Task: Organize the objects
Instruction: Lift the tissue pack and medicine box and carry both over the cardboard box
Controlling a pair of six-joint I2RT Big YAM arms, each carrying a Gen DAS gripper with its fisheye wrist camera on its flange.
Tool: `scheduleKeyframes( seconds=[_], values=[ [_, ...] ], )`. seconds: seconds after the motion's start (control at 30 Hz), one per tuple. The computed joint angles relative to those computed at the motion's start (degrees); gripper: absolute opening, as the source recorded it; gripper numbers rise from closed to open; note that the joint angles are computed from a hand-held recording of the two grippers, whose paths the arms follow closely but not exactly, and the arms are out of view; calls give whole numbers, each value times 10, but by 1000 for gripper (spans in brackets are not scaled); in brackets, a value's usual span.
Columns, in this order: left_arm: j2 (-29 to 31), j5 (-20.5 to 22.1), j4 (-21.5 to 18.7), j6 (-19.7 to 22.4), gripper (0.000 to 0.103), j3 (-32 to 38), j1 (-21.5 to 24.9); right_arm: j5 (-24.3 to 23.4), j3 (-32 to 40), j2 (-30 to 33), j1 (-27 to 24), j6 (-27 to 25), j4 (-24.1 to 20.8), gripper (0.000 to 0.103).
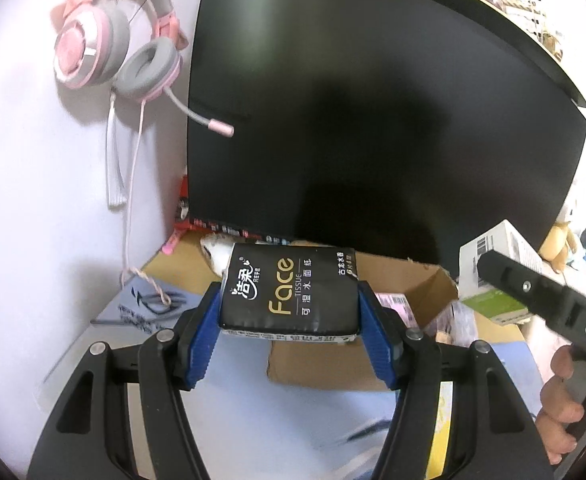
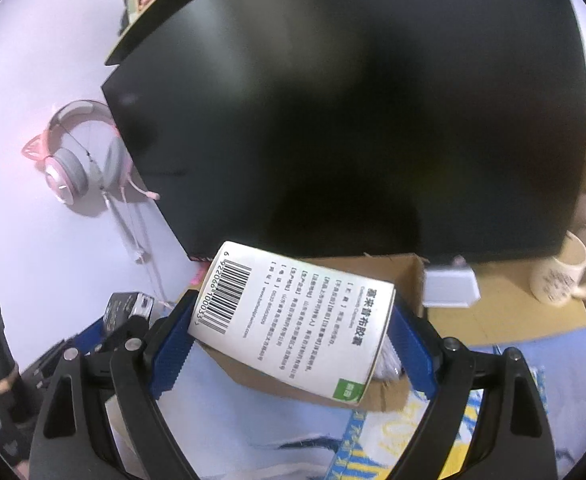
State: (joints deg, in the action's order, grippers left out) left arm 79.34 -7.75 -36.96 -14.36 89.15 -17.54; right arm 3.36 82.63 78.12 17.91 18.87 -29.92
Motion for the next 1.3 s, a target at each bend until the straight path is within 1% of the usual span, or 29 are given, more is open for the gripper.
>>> scheduleKeyframes(
  seconds=[0.03, 0.1, 0.13, 0.2, 0.33, 0.4, 0.47, 0.6, 0.67, 0.7, 0.87, 0.9, 1.07, 1.17, 1.23, 1.3],
  values=[
    [8, -5, -3, 4, 63, 13, 0, -23, -3, 1, -7, 4, 17, 94],
    [19, -10, -6, 8, 63, 31, -2, -40, -10, 2, -17, 16, 45, 95],
    [25, -9, -7, 9, 63, 40, -1, -39, -8, 4, -19, 16, 44, 95],
    [36, -8, -6, 2, 63, 51, -1, -36, 7, 15, -22, 12, 24, 95],
    [64, -1, -9, -9, 63, 80, 2, -10, 32, 41, -20, -14, -6, 95],
    [76, 14, -4, -22, 63, 89, 6, -1, 36, 51, -20, -23, -9, 94],
    [85, 23, -4, -24, 63, 97, 8, 10, 37, 59, -18, -38, -11, 94],
    [103, 10, -9, -7, 63, 122, 6, 27, 46, 74, -16, -53, -17, 94],
    [106, 5, -5, -6, 63, 122, 5, 31, 49, 80, -18, -55, -22, 94],
    [107, 10, -7, -4, 63, 124, 6, 32, 49, 82, -17, -61, -23, 94],
    [118, 7, -18, 6, 63, 134, 4, 71, 36, 80, -4, -107, -3, 94],
    [121, 11, -23, 3, 63, 137, 5, 70, 35, 80, -4, -108, -2, 94],
    [132, 61, -33, -16, 63, 150, 12, 72, 36, 85, 1, -115, -4, 94],
    [133, 71, -32, -22, 63, 148, 11, 50, 24, 80, 4, -129, 15, 94],
    [131, 85, -27, -27, 63, 140, 13, 36, 18, 78, 5, -142, 25, 94],
    [133, 97, -27, -33, 63, 140, 14, 37, 22, 84, 8, -151, 18, 94]
  ],
)
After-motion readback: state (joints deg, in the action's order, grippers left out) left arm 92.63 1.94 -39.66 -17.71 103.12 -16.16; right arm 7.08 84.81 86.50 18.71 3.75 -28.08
